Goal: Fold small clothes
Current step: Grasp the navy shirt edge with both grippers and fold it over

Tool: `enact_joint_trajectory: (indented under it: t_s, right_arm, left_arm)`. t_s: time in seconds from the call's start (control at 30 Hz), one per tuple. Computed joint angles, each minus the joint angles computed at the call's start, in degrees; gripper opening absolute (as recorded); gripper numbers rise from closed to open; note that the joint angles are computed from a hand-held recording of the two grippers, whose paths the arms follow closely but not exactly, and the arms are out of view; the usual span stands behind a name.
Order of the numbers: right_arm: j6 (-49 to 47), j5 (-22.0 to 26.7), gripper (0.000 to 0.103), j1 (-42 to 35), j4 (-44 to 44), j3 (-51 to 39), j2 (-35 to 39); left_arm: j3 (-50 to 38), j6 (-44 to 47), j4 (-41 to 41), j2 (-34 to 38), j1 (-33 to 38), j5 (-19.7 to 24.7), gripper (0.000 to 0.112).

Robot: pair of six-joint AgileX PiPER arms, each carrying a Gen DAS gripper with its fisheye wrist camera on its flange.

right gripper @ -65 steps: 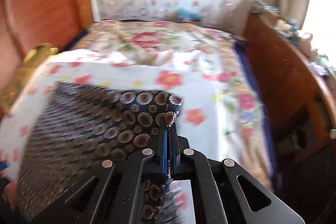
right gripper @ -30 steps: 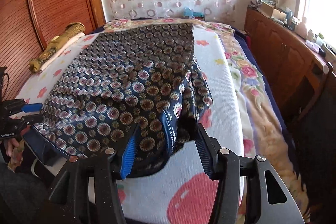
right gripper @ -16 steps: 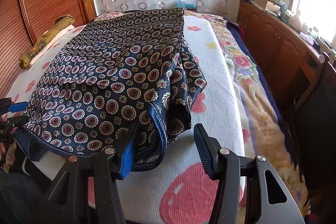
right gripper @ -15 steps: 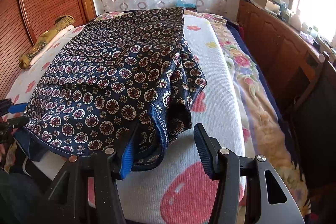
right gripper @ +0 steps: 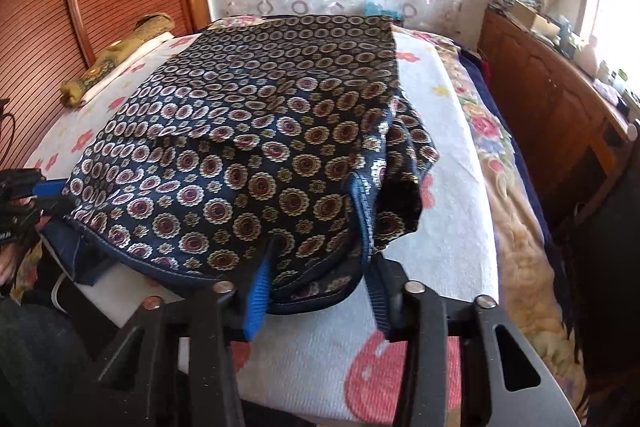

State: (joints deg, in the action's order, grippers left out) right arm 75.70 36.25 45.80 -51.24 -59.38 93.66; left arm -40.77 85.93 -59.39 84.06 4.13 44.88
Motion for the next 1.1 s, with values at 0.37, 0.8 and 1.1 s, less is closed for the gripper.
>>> enact_joint_trajectory:
  t_s: [0.37,0.8,1.1]
  right_arm:
    - [4.2,-10.3,0.007,-3.4,-2.4,6.9,-5.2]
    - [26.0,-12.6,0.006,-2.4,-22.0,10.5,-12.5]
    - [17.2,-15.0,0.006,-8.0,-18.5,0.3,-7.0]
  left_arm:
    - [0.2,0.8,-2.3,-2.5,1.2,0.9,0.003]
    - [-6.9,-2.0,-7.1,-6.1,4.1,5.7,0.002]
    - [-19.9,-6.8,-8.7,3.0,-1.2,-0.9,0.002]
